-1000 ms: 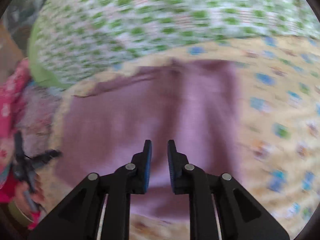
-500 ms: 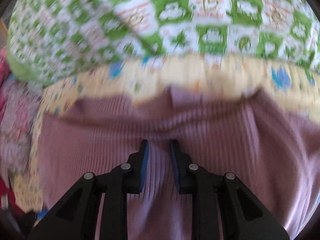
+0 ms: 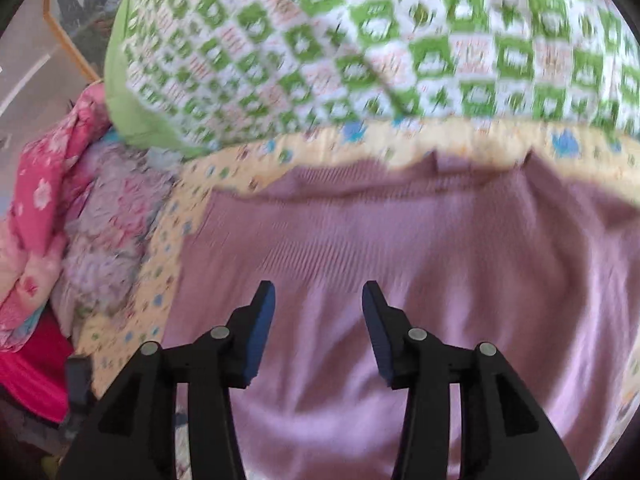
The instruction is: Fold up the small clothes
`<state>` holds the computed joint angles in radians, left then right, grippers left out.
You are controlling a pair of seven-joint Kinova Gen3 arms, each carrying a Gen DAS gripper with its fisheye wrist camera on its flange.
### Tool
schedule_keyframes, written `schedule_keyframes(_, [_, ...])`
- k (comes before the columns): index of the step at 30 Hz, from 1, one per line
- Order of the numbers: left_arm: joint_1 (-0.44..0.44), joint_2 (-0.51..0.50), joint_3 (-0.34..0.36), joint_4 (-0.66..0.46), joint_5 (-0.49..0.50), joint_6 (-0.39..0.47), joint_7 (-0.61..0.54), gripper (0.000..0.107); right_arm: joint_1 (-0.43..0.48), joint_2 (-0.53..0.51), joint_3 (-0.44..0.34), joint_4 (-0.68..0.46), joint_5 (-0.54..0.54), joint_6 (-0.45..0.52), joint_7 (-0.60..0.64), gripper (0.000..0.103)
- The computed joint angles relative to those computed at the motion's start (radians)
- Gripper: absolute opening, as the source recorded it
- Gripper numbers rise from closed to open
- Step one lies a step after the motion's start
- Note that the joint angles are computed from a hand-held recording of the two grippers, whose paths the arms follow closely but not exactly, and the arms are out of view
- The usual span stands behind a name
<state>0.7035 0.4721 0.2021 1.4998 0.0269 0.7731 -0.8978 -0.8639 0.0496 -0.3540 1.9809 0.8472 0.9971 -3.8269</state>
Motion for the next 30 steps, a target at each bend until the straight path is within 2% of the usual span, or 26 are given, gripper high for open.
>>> schedule_keyframes(4, [-0.001,0.004,-0.006,0.012,0.016,-0.04,0.03,0.076,0.146,0.042,-0.066,0.012,-0.041,-0.159,0.095,0.047])
schedule_keyframes(6, [0.005,0.015,-0.015,0.011,0.016,-0.063,0.058,0.081,0.174,0.063,-0.051,0.027,-0.041,-0.183,0.083,0.047])
schedule_keyframes(10, [0.04,0.032,-0.061,0.003,-0.003,-0.128,0.176,0.084,0.076,0.027,0.106,0.071,-0.005,-0.134,-0.069,0.047])
schedule_keyframes(12, [0.042,0.05,-0.069,-0.023,-0.015,-0.132,0.211,0.084,0.058,0.005,0.108,0.076,0.025,-0.114,-0.137,0.047])
schedule_keyframes(15, [0.052,0.076,-0.078,-0.07,-0.042,-0.125,0.241,0.083,0.046,0.008,0.049,0.04,0.036,-0.02,-0.123,0.047])
schedule_keyframes(17, [0.06,0.085,-0.083,-0.086,-0.062,-0.129,0.252,0.075,0.04,0.006,0.028,0.034,0.028,0.003,-0.125,0.047])
schedule_keyframes(18, [0.066,0.088,-0.087,-0.094,-0.073,-0.126,0.258,0.064,0.028,0.0,0.017,0.036,0.025,0.02,-0.145,0.047])
schedule_keyframes(19, [0.076,0.091,-0.092,-0.104,-0.088,-0.121,0.263,0.049,0.021,-0.004,0.01,0.039,0.025,0.033,-0.162,0.047])
schedule_keyframes(20, [0.078,0.094,-0.087,-0.111,-0.098,-0.12,0.253,0.04,0.012,-0.008,0.001,0.044,0.025,0.048,-0.189,0.047])
schedule_keyframes(21, [0.074,0.097,-0.074,-0.12,-0.102,-0.117,0.231,0.023,0.0,-0.008,-0.009,0.05,0.029,0.063,-0.227,0.047])
schedule_keyframes(22, [0.079,0.101,-0.073,-0.133,-0.111,-0.109,0.219,0.016,-0.007,-0.015,-0.016,0.061,0.027,0.067,-0.254,0.047])
schedule_keyframes(26, [0.149,0.09,-0.103,-0.182,-0.205,-0.066,0.202,0.009,-0.017,-0.041,-0.038,0.082,0.0,0.083,-0.273,0.047])
schedule_keyframes(30, [0.227,0.082,-0.113,-0.244,-0.303,-0.057,0.173,0.006,-0.039,-0.068,-0.079,0.084,0.002,0.168,-0.339,0.047])
